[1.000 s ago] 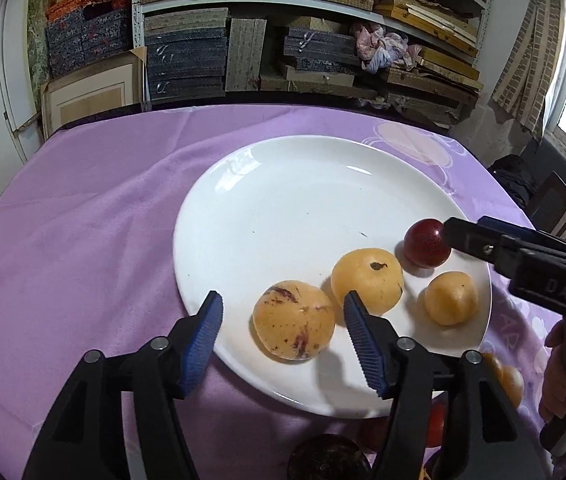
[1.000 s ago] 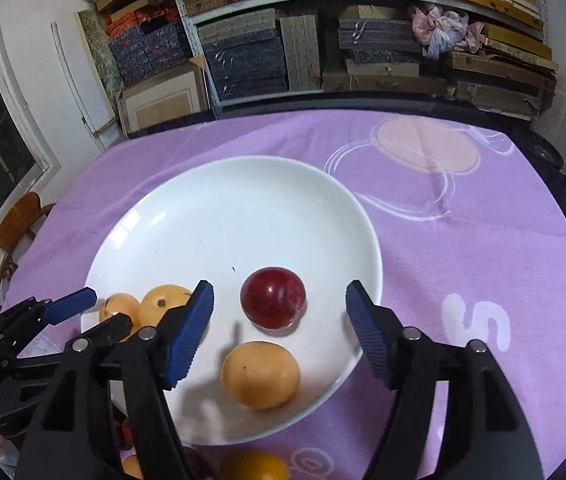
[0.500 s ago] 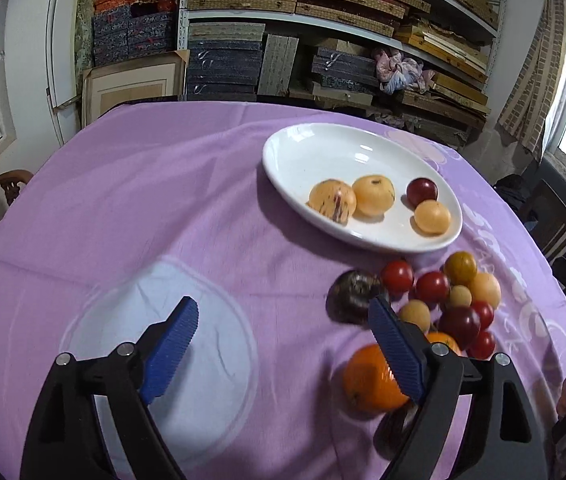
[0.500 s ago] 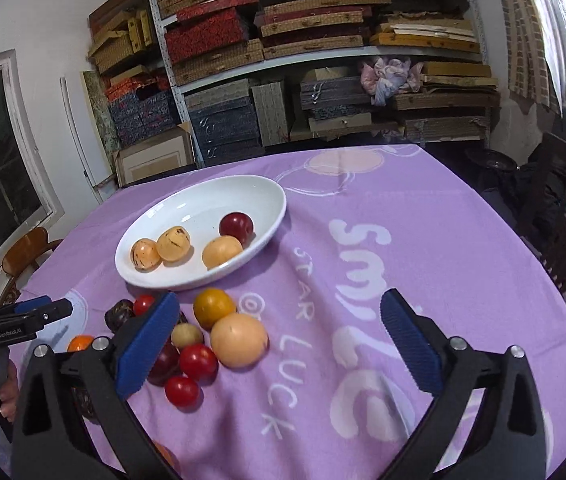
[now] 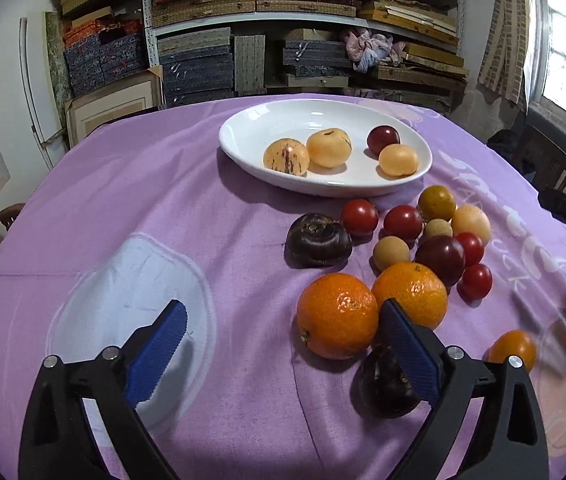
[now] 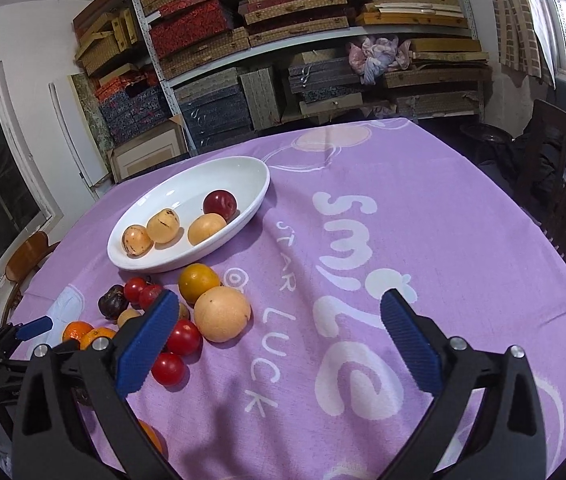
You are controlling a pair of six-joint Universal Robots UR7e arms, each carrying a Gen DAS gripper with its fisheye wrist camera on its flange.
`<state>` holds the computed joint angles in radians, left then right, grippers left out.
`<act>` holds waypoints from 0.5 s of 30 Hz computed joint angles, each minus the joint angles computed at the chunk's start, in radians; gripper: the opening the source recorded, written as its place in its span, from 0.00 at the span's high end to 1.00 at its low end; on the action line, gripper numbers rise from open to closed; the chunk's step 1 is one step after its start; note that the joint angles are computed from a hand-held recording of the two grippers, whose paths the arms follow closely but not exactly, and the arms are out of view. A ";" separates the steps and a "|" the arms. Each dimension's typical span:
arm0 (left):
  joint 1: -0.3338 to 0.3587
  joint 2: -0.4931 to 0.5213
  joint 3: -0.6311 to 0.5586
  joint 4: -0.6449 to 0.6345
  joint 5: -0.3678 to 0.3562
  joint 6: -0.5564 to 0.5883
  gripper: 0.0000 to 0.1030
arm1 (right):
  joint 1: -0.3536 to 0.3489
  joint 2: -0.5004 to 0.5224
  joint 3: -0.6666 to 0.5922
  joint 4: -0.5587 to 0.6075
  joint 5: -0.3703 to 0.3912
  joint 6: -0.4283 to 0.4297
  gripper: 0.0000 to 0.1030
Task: Organize fruits
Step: 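Grasp a mandarin orange with the left tool while the right tool grasps another mandarin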
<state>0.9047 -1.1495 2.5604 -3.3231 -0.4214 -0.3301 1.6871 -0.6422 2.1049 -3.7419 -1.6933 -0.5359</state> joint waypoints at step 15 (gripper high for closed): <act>0.085 -0.070 0.020 -0.111 -0.123 0.048 0.04 | 0.010 0.007 0.005 -0.006 -0.001 -0.019 0.04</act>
